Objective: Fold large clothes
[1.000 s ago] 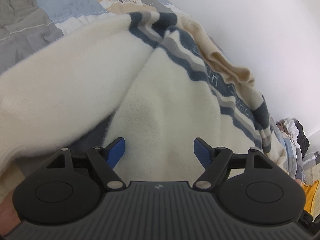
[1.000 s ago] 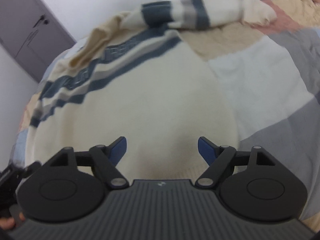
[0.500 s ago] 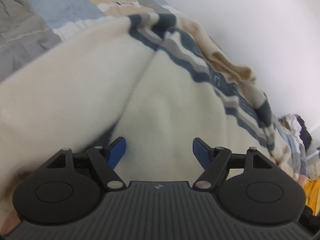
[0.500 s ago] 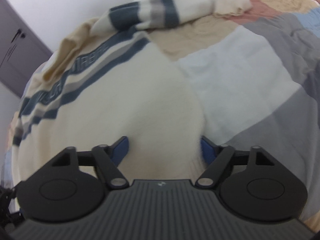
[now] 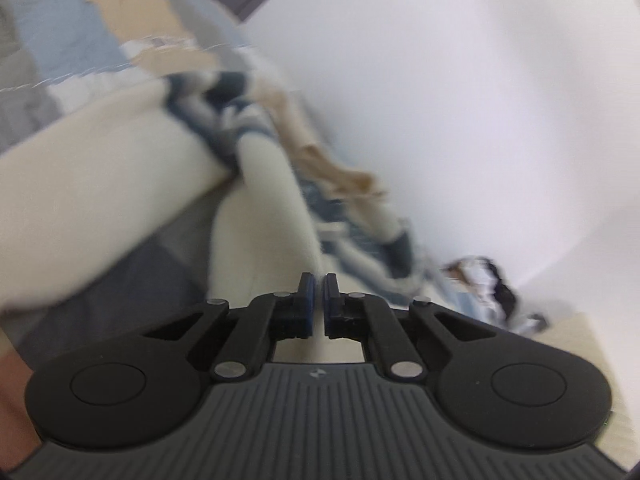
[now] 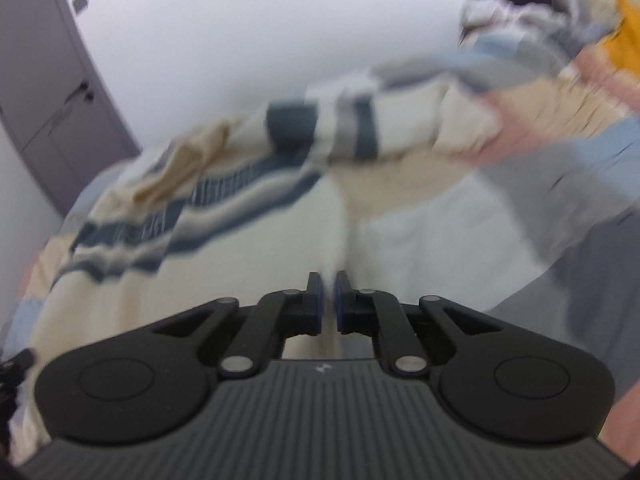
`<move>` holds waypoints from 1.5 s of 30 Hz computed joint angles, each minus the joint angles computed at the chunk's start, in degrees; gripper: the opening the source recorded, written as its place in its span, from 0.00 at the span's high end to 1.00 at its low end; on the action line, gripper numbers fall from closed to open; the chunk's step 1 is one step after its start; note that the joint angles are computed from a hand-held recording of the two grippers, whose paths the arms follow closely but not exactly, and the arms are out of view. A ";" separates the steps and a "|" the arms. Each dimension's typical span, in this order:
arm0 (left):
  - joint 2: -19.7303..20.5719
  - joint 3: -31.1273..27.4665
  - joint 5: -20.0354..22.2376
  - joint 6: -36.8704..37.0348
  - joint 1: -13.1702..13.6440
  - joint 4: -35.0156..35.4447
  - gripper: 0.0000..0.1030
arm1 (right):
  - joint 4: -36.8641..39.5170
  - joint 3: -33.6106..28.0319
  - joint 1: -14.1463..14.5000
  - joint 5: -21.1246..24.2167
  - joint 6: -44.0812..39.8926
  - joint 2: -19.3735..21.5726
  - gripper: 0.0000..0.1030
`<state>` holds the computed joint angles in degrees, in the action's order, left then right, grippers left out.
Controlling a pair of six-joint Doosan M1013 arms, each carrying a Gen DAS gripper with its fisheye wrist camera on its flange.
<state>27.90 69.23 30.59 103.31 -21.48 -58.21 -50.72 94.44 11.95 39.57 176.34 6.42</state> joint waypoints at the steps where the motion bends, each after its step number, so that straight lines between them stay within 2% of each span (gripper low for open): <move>1: -0.53 0.49 0.45 1.90 -0.04 -1.83 1.00 | -2.21 0.06 0.35 1.40 2.61 -0.14 0.91; 3: -1.08 0.94 2.72 5.19 -0.05 -4.57 1.00 | -4.85 0.01 0.89 4.45 6.74 -0.22 0.93; 6: -1.77 1.49 1.32 0.50 -1.21 4.24 1.00 | -5.15 -1.01 1.06 9.12 8.13 0.53 0.97; 9: -0.92 0.60 2.79 -4.58 -1.16 8.38 1.00 | -1.48 -0.84 0.12 7.63 7.29 0.47 0.97; 11: -0.71 0.36 2.00 -8.39 -1.29 12.44 1.00 | -1.77 -1.01 0.43 6.91 6.05 0.75 0.96; 16: 0.67 -1.28 3.05 -21.10 -0.70 20.74 0.97 | 1.28 -0.48 0.58 -0.08 -0.71 0.63 0.94; 17: 1.05 -1.77 3.71 -23.99 -0.52 22.20 0.94 | 1.38 -0.51 0.75 -0.78 -1.72 0.74 0.94; 19: 1.54 -2.14 4.15 -28.67 -0.09 23.52 0.78 | 2.57 -0.64 0.89 -2.42 -3.69 0.88 0.94; 20: 1.73 -2.20 4.11 -30.16 0.16 23.62 0.74 | 3.94 -0.77 0.80 -3.29 -5.16 0.97 0.94; 22: 1.94 -2.31 4.05 -33.49 0.42 25.11 0.60 | 6.66 -1.46 0.79 -3.33 -8.42 1.40 0.89; 23: 2.06 -2.39 3.90 -34.99 0.53 25.85 0.59 | 7.72 -1.74 0.81 -3.31 -9.59 1.62 0.79; 24: 2.19 -2.46 3.80 -36.30 0.65 26.30 0.58 | 8.87 -1.76 0.71 -4.12 -10.52 1.71 0.57; 26: 1.96 -1.97 2.98 -39.09 0.77 27.17 0.56 | 11.06 -1.27 0.36 -6.95 -11.94 1.57 0.37; 28: 1.91 -1.86 2.51 -41.87 0.87 29.00 0.49 | 13.74 -1.31 0.18 -8.64 -14.84 1.65 0.38; 30: 2.71 -3.85 5.69 -46.35 0.53 35.86 0.41 | 16.80 -1.51 -0.03 -9.71 -18.26 1.86 0.38; 31: 2.90 -3.98 6.11 -47.61 0.49 36.71 0.40 | 18.25 -1.63 -0.16 -10.10 -19.65 2.02 0.38; 35: 1.85 -0.70 1.85 -54.04 1.07 33.44 0.38 | 23.76 -2.11 -0.75 -10.89 -25.05 2.76 0.38; 37: 1.66 -1.01 3.46 -62.23 0.83 40.31 0.27 | 26.24 -2.45 -1.02 -10.64 -27.46 3.22 0.38; 38: 1.77 -1.48 4.94 -64.95 0.66 43.71 0.27 | 27.81 -2.59 -1.22 -10.51 -28.70 3.40 0.38; 40: 2.12 -2.00 6.24 -64.93 0.71 43.86 0.27 | 31.62 -2.61 -1.78 -10.71 -31.34 3.56 0.38; 45: 1.99 -1.12 3.67 -69.99 0.78 46.26 0.27 | 35.76 -3.02 -2.13 -10.87 -35.17 4.17 0.38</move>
